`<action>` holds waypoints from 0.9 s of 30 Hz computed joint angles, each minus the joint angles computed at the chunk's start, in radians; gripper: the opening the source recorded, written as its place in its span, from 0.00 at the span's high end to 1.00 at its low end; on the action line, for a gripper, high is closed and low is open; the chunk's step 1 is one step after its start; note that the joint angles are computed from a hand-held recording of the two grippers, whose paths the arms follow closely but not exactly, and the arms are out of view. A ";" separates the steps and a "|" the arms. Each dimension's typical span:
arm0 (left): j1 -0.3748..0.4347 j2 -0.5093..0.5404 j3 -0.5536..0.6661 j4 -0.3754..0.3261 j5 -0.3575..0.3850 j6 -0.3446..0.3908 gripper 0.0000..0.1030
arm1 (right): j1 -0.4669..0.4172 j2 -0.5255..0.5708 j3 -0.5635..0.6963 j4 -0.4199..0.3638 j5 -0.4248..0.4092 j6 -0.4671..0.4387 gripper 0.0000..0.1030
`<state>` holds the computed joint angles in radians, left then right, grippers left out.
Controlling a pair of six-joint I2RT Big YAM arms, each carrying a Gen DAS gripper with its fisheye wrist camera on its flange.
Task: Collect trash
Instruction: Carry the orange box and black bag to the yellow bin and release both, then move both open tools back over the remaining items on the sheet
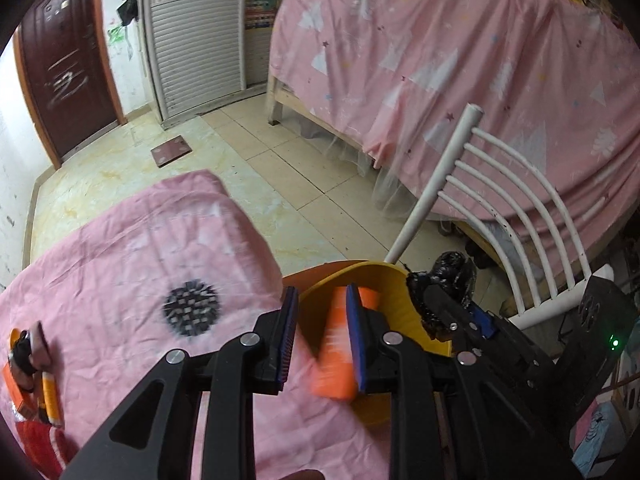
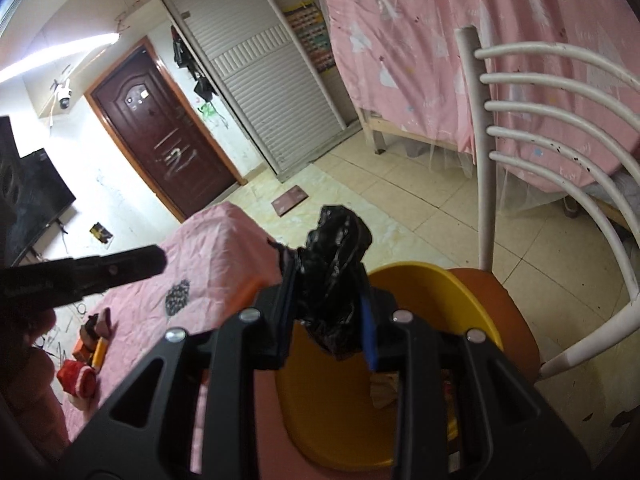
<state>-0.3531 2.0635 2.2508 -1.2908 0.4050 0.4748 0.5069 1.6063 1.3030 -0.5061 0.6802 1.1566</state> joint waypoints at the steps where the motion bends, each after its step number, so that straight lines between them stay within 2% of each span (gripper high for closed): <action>1: -0.005 -0.005 -0.011 0.008 -0.007 0.003 0.84 | 0.000 0.000 -0.004 0.000 -0.001 0.005 0.74; 6: -0.026 -0.025 -0.053 0.030 -0.026 0.010 0.84 | -0.018 0.010 -0.014 -0.001 -0.037 0.009 0.72; 7: -0.028 -0.027 -0.057 0.033 -0.029 0.011 0.84 | -0.020 0.011 -0.017 -0.006 -0.044 0.012 0.65; 8: -0.028 -0.029 -0.060 0.035 -0.030 0.013 0.84 | -0.024 0.016 -0.016 -0.014 -0.053 0.018 0.51; 10: -0.028 -0.031 -0.060 0.036 -0.032 0.009 0.84 | -0.027 0.024 -0.012 -0.022 -0.062 0.027 0.32; 22: 0.020 -0.018 0.000 -0.007 0.003 -0.002 0.81 | -0.010 0.056 0.058 -0.057 -0.054 -0.007 0.31; 25: 0.041 -0.004 0.037 -0.034 0.023 0.000 0.71 | -0.001 0.079 0.108 -0.078 -0.050 -0.033 0.31; 27: 0.057 -0.003 0.047 -0.033 0.034 0.000 0.57 | 0.007 0.096 0.144 -0.097 -0.047 -0.048 0.31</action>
